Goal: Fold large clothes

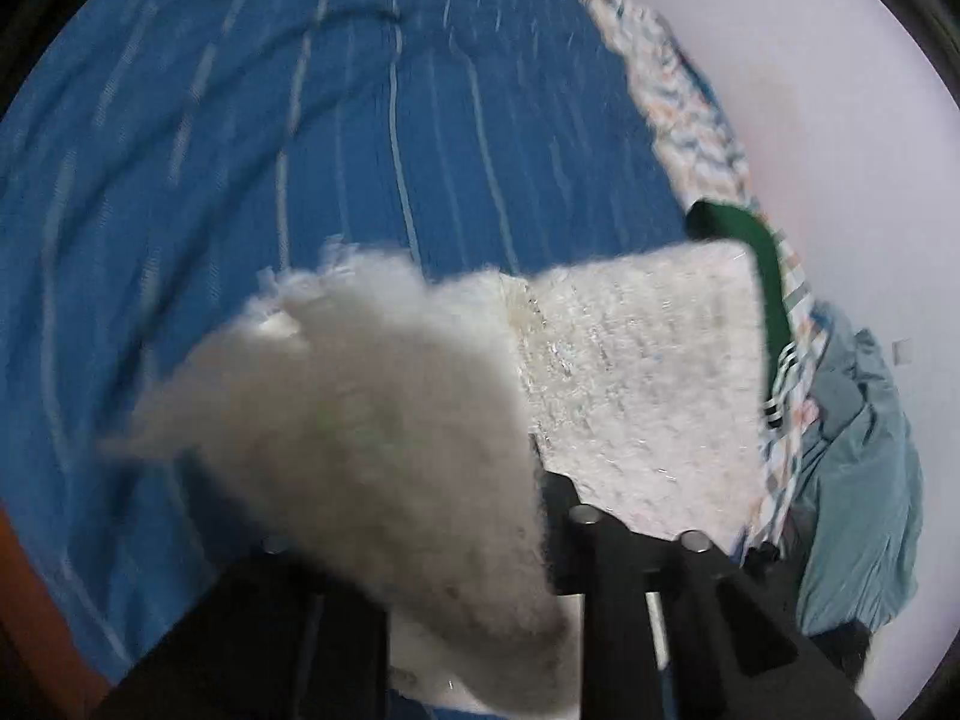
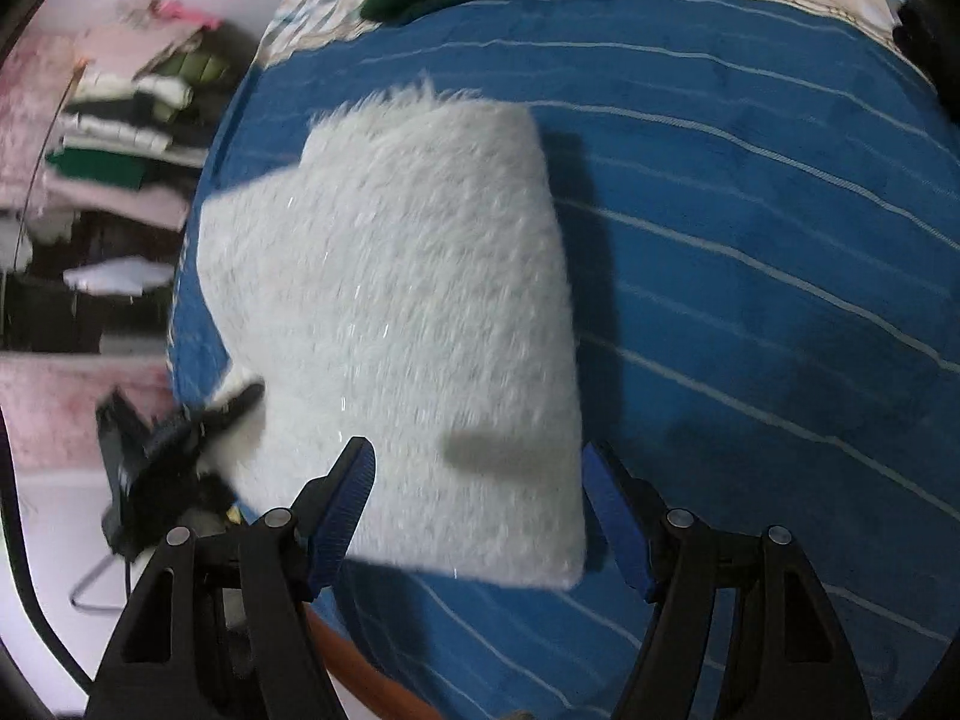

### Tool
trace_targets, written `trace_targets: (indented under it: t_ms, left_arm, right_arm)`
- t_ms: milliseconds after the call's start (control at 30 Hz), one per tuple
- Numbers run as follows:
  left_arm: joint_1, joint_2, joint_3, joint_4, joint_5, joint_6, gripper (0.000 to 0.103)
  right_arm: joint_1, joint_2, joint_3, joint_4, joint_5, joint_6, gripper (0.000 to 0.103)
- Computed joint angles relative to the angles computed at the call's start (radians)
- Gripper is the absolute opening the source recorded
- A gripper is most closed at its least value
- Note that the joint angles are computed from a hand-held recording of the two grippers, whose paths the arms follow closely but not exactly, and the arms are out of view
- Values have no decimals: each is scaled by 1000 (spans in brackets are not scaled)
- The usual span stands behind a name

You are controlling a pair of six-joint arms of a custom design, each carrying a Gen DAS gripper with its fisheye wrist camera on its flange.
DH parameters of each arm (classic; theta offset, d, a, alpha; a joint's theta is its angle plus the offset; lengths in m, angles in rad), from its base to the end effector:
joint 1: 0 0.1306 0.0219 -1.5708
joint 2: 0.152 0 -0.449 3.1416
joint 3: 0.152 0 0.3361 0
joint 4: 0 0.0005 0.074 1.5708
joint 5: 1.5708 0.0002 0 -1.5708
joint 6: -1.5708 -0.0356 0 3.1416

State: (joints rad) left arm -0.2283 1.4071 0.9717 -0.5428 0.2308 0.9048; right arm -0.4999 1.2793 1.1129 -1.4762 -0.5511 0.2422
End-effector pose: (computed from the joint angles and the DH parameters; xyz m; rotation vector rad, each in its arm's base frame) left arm 0.3700 -0.0949 0.3476 -0.7988 2.5562 -0.7003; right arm 0.2573 -0.1198 0.4155 0.4018 2.8719 0.8018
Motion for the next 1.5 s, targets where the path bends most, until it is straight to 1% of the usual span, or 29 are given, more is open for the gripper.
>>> trace_targets:
  t_ms: [67,133,167,200,233,300,367,467,500,567,600,633,667,700,733,767,800,833,867,900,967,1000,1100,1200,1233,1267,1333,1367,1500]
  left_arm:
    - [-17,-63,-13,-56,-47,-17,11]
    - [-36,-88,-29,-96,-81,-17,9]
    - [-34,-93,-45,-107,-82,-15,9]
    - [-25,-92,-61,-112,-79,-13,9]
    - [-21,-78,-68,-107,-78,1,9]
    - [10,-45,-83,-78,-53,9,10]
    - [25,-11,-78,-62,-41,-16,10]
    - [18,31,-45,-81,-50,-70,15]
    - [16,31,-37,-94,-50,-84,17]
    - [18,21,-18,-138,-46,-123,19]
    - [18,14,-8,-159,-42,-134,20]
    - [18,10,6,-184,-49,-148,23]
    - [13,-5,26,-240,-80,-173,31]
    - [-7,-10,65,-321,-146,-203,35]
    - [-20,-16,88,-369,-186,-220,47]
    - [-48,-17,134,-450,-268,-246,55]
    - [-70,-19,160,-497,-328,-265,75]
    - [-92,-18,187,-534,-382,-284,88]
    - [-114,-19,209,-556,-427,-305,91]
    - [-139,-6,242,-581,-471,-326,91]
    - [-167,23,281,-591,-507,-346,91]
    - [-179,49,304,-594,-518,-352,91]
    - [-190,133,354,-576,-486,-372,91]
    - [-203,225,397,-572,-474,-417,91]
    - [-206,241,398,-575,-470,-430,91]
    - [-208,259,401,-574,-473,-442,91]
    - [-210,274,394,-560,-481,-465,91]
    - [-211,261,381,-556,-483,-471,91]
    - [-206,251,362,-541,-471,-472,91]
  right_arm:
    - [13,25,13,23,-12,-39,73]
    - [33,28,24,26,-13,-60,72]
    - [39,31,27,27,-18,-56,69]
    - [57,31,33,22,-12,-57,65]
    - [73,30,37,16,-3,-59,54]
    - [115,31,43,9,8,-56,41]
    - [165,27,51,15,31,-64,35]
    - [251,40,53,53,92,-114,32]
    - [287,69,51,57,134,-137,32]
    - [346,121,47,77,200,-179,31]
    - [365,132,41,95,214,-196,31]
    - [368,143,36,107,224,-196,31]
    - [377,155,43,106,237,-195,31]
    - [386,166,59,87,248,-187,31]
    - [384,173,78,53,251,-169,31]
    - [399,184,101,37,245,-184,32]
    - [391,184,120,6,234,-179,32]
    - [397,184,137,-7,228,-185,33]
    - [386,166,149,-24,234,-177,38]
    - [386,155,159,-32,247,-180,41]
    - [385,124,168,-30,279,-181,53]
    - [388,106,167,-23,296,-187,54]
    - [386,81,156,-4,310,-208,54]
    - [365,87,136,-4,274,-225,54]
    - [346,83,127,-6,271,-211,54]
    - [348,86,122,7,267,-216,54]
    - [350,94,118,17,276,-213,54]
    - [353,98,113,22,274,-215,54]
    - [404,137,84,75,286,-253,54]
